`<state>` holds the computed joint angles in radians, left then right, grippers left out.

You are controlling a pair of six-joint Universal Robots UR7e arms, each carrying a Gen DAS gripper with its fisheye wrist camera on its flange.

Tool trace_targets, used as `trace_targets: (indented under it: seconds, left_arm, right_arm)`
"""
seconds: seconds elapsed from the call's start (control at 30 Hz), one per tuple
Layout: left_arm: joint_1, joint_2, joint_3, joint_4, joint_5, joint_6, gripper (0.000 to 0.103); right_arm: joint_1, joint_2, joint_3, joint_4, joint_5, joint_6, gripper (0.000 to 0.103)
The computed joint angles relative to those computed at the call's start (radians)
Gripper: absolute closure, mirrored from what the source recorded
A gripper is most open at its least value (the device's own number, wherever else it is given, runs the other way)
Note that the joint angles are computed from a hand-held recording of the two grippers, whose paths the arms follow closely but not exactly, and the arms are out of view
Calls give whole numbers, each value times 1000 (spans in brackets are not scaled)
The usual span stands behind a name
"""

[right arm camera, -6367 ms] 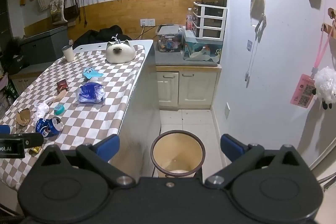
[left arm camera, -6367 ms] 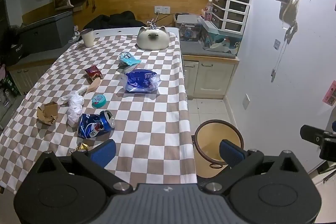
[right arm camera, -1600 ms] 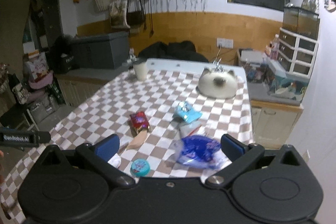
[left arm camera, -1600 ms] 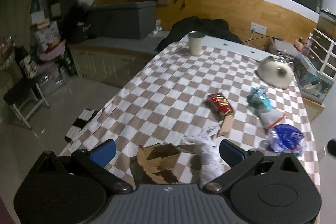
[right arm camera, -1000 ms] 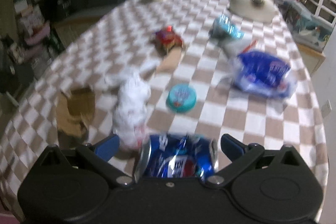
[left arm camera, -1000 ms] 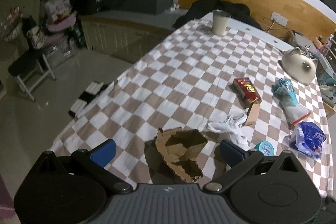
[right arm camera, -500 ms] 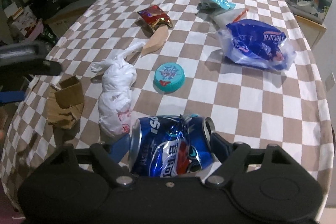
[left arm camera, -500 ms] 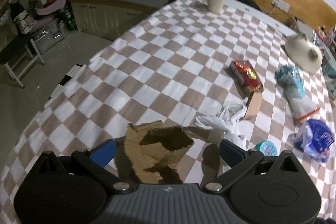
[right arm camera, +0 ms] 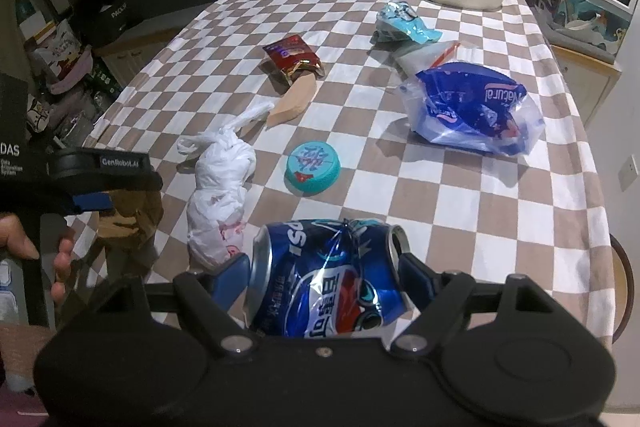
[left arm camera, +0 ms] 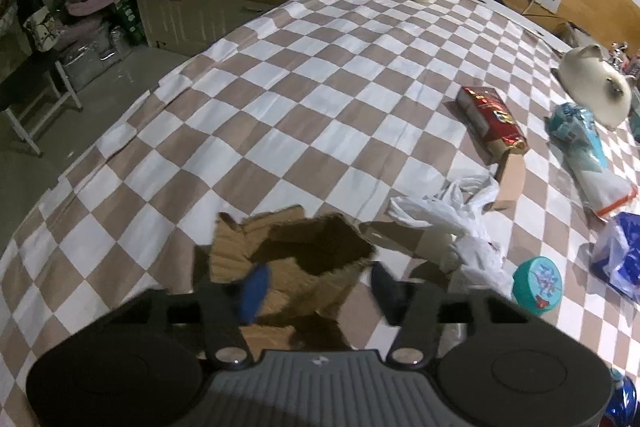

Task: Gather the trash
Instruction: 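Close the right tool on the blue can while the left tool grasps the cardboard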

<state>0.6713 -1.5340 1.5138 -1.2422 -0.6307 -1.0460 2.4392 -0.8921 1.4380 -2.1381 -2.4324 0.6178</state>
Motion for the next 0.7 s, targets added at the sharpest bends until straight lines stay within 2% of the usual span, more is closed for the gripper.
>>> trace_targets:
  seconds: [0.03,0.07,0.13,0.33,0.37,0.4,0.43,0.6,0.67,0.7]
  left_arm:
    - [-4,-3,1,6,1,-4,67]
    - [-9,-5,1,15,3,-9,82]
    - [-21,-11,-1,31,6,-15,99]
    - [-64,-49,16,18,25,6,100]
    - [-69,-54,19,15,22,5,100]
    - [-71,-59,22,14,19,3,100]
    - [-74,-64,24,15,15,1,100]
    - [-80,-85,35,12,-18,23,99]
    - [-80,-93,40,6,-35,38,92]
    - [-82,-95,41,11,-40,41,88]
  right_arm:
    - [2,-1,0,-5,-2,-6,22]
    - [3,-2,2,-11,-5,-12,22]
    - [8,-3,3,-23,-15,-25,22]
    - [27,-13,10,-82,-58,-76,23]
    - [29,-15,12,-88,-61,-81,26]
    - [31,-16,14,-95,-68,-83,63]
    - [30,-20,14,-87,-61,-71,77]
    - [26,-35,28,-66,-42,-16,68]
    - [29,-38,38,-85,-44,-20,45]
    - [31,-38,41,-94,-50,-27,26]
